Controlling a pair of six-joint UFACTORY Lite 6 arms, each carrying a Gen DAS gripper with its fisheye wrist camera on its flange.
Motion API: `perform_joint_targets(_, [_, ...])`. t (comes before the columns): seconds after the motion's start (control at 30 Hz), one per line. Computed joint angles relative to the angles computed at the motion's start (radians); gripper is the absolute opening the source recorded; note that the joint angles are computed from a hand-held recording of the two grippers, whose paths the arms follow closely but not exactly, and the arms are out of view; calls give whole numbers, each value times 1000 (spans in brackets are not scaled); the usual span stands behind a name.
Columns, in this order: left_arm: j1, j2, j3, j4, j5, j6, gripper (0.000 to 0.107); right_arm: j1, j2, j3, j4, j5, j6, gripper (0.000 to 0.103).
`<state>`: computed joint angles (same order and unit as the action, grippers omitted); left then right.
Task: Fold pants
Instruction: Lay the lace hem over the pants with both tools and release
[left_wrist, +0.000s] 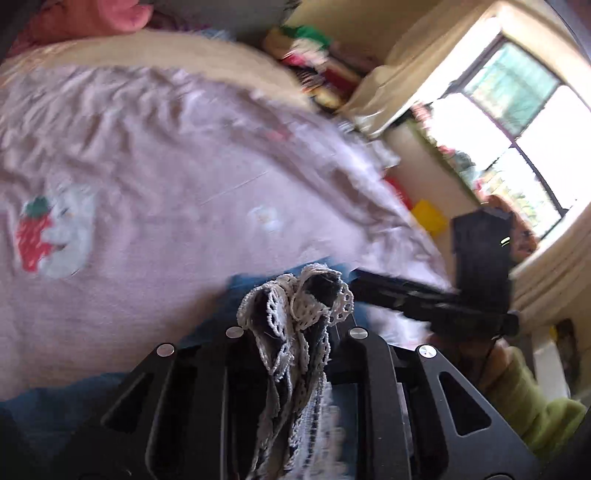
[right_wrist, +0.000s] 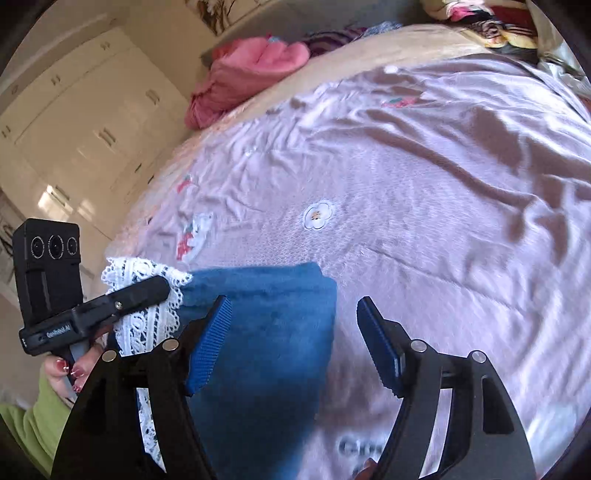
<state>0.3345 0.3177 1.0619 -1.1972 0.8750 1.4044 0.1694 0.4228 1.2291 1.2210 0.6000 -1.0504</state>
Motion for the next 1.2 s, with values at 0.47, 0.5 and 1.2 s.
perform_joint_targets(0.47, [18,-175,-173,48,-288,-22,44,132,17,-6,-205,-255,133,58])
perform_joint_targets(0.5, [19,-210,-188,57,-299,-29,48,119,-28,-47,-139,-244,70,59])
perform_joint_targets(1.2, [222,-729,-658,268,-182,-128,60,161,-736,-681,-80,-256,4,75])
